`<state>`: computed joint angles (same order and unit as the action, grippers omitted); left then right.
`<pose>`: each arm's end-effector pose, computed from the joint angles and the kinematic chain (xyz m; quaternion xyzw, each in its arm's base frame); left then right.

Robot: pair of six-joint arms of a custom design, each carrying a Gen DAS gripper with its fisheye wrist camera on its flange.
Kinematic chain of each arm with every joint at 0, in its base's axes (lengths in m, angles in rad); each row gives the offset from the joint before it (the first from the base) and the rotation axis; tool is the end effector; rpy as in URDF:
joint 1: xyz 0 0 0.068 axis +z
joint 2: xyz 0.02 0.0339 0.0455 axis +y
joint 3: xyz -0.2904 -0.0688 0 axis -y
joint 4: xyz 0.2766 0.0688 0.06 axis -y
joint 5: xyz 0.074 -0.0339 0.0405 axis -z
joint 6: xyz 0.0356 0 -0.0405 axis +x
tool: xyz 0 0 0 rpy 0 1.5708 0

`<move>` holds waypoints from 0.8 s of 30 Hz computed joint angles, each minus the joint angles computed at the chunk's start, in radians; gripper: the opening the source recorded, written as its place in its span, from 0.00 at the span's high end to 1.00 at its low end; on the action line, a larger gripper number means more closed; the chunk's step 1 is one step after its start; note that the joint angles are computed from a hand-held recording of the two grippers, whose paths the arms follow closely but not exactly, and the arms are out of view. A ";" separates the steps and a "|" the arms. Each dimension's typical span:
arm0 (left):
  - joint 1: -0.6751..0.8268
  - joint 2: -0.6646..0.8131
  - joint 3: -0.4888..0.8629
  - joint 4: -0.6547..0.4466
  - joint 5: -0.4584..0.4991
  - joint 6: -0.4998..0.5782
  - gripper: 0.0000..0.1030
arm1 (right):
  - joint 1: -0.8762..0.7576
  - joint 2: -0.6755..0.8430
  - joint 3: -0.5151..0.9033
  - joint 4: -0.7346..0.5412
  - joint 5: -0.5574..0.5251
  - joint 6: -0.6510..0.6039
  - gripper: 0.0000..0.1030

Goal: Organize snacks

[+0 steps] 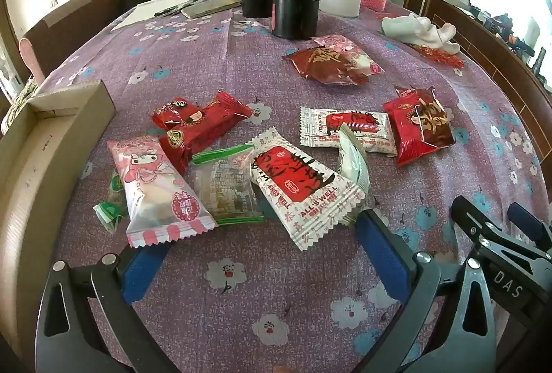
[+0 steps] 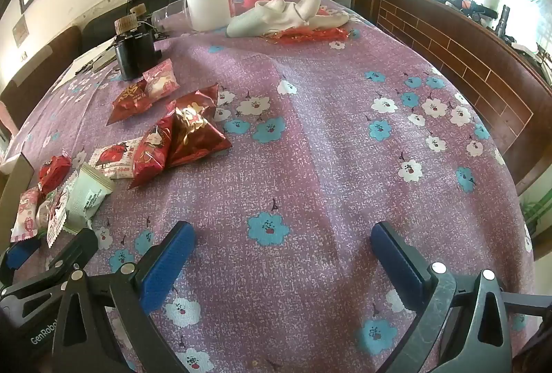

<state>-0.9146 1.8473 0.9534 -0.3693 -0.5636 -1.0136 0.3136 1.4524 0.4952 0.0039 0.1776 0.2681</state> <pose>0.2291 -0.2664 0.1156 -0.0895 0.9459 0.0358 0.3097 0.2466 0.0733 0.1214 0.0054 0.9493 0.0059 0.3142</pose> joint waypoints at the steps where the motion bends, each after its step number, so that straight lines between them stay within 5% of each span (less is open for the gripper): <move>1: 0.001 -0.001 -0.002 0.003 0.002 0.000 0.00 | -0.001 0.000 0.000 0.001 -0.002 0.001 0.00; 24: 0.001 -0.003 -0.004 0.008 0.005 0.000 0.00 | -0.001 0.002 0.001 0.000 -0.001 0.000 0.00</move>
